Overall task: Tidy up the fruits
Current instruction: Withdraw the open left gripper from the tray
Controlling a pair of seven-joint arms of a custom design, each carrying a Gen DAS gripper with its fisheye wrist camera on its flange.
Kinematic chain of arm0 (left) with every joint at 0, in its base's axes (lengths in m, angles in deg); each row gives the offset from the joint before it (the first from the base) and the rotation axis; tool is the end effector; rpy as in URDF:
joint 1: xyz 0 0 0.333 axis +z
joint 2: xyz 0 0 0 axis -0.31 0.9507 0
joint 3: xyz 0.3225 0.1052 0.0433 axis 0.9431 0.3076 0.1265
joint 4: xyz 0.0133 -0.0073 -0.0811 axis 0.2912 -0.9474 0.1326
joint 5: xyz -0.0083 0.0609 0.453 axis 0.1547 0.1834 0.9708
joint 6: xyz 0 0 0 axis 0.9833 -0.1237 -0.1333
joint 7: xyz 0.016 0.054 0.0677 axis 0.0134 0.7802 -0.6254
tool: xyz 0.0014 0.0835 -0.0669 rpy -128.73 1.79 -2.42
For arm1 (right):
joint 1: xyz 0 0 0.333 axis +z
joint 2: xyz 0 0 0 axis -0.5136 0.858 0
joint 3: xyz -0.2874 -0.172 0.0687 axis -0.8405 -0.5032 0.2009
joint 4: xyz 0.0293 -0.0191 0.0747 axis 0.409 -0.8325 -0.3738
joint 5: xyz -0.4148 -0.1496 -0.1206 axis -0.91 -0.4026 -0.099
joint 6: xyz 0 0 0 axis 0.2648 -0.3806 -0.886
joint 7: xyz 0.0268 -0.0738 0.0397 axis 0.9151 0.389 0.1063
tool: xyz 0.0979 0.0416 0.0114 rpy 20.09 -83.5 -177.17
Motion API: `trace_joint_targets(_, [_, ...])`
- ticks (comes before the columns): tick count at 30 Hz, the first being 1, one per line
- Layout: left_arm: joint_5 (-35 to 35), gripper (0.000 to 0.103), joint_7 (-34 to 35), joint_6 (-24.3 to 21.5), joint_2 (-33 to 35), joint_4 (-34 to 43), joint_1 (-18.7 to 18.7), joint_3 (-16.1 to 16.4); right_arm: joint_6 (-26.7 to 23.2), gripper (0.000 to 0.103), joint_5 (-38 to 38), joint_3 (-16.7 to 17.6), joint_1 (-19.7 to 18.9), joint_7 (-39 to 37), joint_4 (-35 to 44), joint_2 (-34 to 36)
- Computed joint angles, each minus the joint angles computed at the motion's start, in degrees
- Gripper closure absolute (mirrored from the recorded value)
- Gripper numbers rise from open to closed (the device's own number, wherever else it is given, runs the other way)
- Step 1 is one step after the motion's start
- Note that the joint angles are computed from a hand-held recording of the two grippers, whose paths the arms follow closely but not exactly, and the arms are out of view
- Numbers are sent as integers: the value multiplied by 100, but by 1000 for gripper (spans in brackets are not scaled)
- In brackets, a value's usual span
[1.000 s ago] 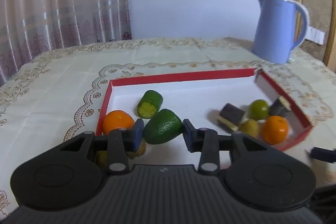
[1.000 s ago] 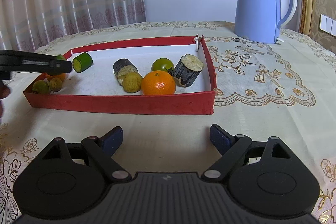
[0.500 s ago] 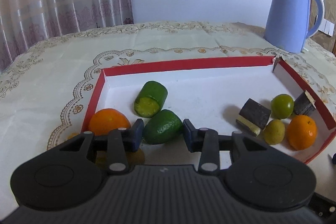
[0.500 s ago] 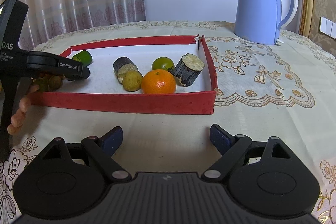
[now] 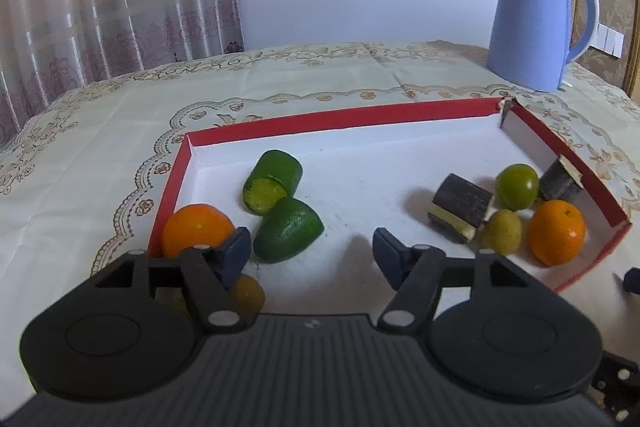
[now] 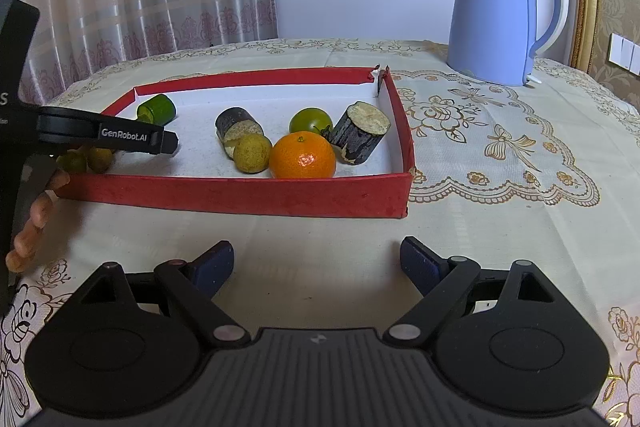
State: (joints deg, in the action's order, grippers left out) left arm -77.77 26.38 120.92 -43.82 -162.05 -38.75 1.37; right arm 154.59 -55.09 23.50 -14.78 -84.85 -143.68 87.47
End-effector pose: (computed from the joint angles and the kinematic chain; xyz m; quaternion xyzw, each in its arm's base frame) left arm 0.7415 -0.3366 0.3290 -0.4348 0.7793 -0.3781 0.2463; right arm 0.5714 0.2140 0.3083 -0.5302 0.7216 -0.3416 0.2856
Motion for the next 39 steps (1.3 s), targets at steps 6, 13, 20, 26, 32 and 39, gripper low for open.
trace_joint_targets(6, [17, 23, 192, 192, -215, -358, 291, -358, -10, 12, 31, -1, 8, -38, 2, 4])
trace_joint_targets(13, [-272, 8, 121, 681, -569, -891, 242, -281, -54, 12, 76, -2, 21, -104, 6, 14])
trace_joint_targets(20, [-695, 7, 119, 979, -981, -1433, 28, -6, -91, 12, 154, -7, 40, -214, 28, 39])
trace_joint_targets(26, [-856, 1, 48, 1314, -1411, -2038, 257, -223, -134, 12, 239, -12, 62, -331, 40, 49])
trace_joint_targets(32, [-915, 0, 92, 1549, -1768, -2562, 455, -458, -474, 5, 454, 15, 140, -336, 9, 22])
trace_joint_targets(39, [-820, 0, 15, 1821, -1970, -2965, 527, -579, -826, 5, 275, 157, 276, 259, -235, -276])
